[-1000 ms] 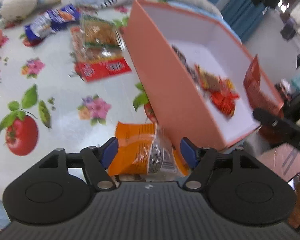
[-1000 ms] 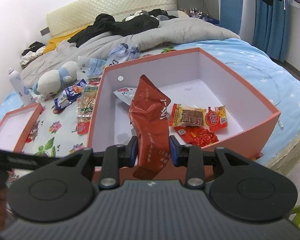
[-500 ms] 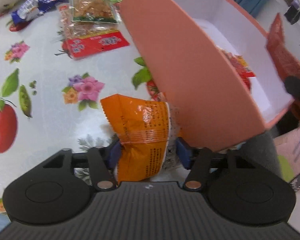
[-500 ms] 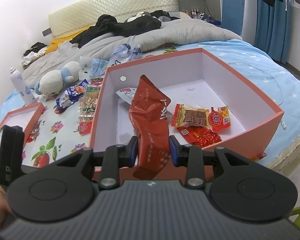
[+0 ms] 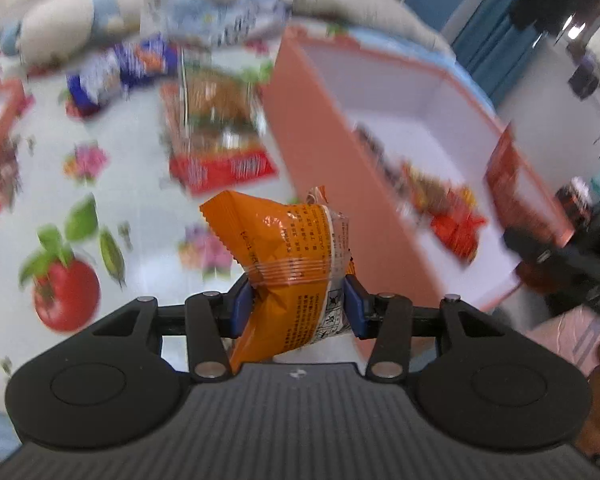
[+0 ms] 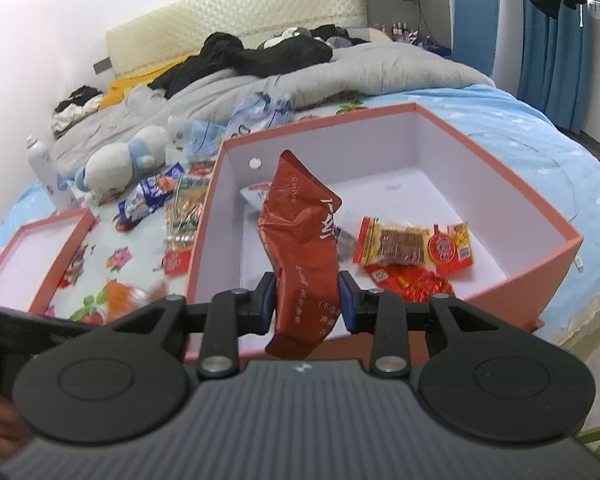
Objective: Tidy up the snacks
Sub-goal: 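Lower both packets into the deep pink box and open both tools, then withdraw both tools from the box toward the snack pile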
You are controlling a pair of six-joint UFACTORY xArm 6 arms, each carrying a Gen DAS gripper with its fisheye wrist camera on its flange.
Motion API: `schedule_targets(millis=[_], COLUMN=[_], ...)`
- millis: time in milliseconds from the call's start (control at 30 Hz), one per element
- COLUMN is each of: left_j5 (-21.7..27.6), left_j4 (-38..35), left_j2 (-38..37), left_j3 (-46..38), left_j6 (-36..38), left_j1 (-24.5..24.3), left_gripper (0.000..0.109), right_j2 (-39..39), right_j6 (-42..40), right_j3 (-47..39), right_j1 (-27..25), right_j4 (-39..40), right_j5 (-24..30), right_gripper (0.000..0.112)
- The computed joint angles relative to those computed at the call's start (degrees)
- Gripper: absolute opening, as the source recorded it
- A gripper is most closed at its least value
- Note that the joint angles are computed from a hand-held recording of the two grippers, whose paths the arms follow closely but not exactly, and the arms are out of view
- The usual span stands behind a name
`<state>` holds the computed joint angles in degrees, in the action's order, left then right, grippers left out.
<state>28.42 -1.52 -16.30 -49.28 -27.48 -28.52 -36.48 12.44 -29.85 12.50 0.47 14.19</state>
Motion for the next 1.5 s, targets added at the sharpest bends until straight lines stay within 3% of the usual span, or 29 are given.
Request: schedule_targets(millis=[200,333,667,833,933,1000,1067,1500], left_j5=[-3.6,-4.9,1.5,1.2,0.9,-0.2,-1.9,-4.9], left_j4=[1.2,-3.1,-1.0,-3.0,-5.0,-1.9,-0.5,10.2], left_j2=[4.7,11.6,25.3,26.1,26.0,25.2,24.0,13.4], left_j3=[-9.0,-16.8,-31.5,-31.5,-31.0,-29.8,-28.3,-18.5], left_j6=[1.6,6.4,4.4,5.5,7.7,5.1,4.0,-4.0], left_j1=[-0.5,-1.7,-2.2,-1.9,-2.2,-2.4,-2.6,-3.3], left_gripper=[0.053,0.053,0.053,0.054,0.062,0.073,0.073,0.073], right_j2=[3.1,6.5,16.6,18.0,17.8,17.3,16.6,8.3], right_j6=[-2.1,-5.7,-19.2,-22.1,-23.5,-21.8,-21.9,-28.5], right_j3=[-2.9,-5.2,-11.7,-12.3,-12.2,-11.8,-11.2,-6.5], right_j1=[-1.6,-3.0,-4.5,-4.7,-4.9,-5.2,-5.2,-2.6], right_j4=[1.0,4.0,17.4,19.9,21.7,19.8,19.8,29.1], right_j5=[-1.8,-3.2,-3.6,-4.1,-3.7,-3.8,-4.3,-5.7], right_gripper=[0.036,0.036,0.037,0.037,0.038,0.055,0.063,0.062])
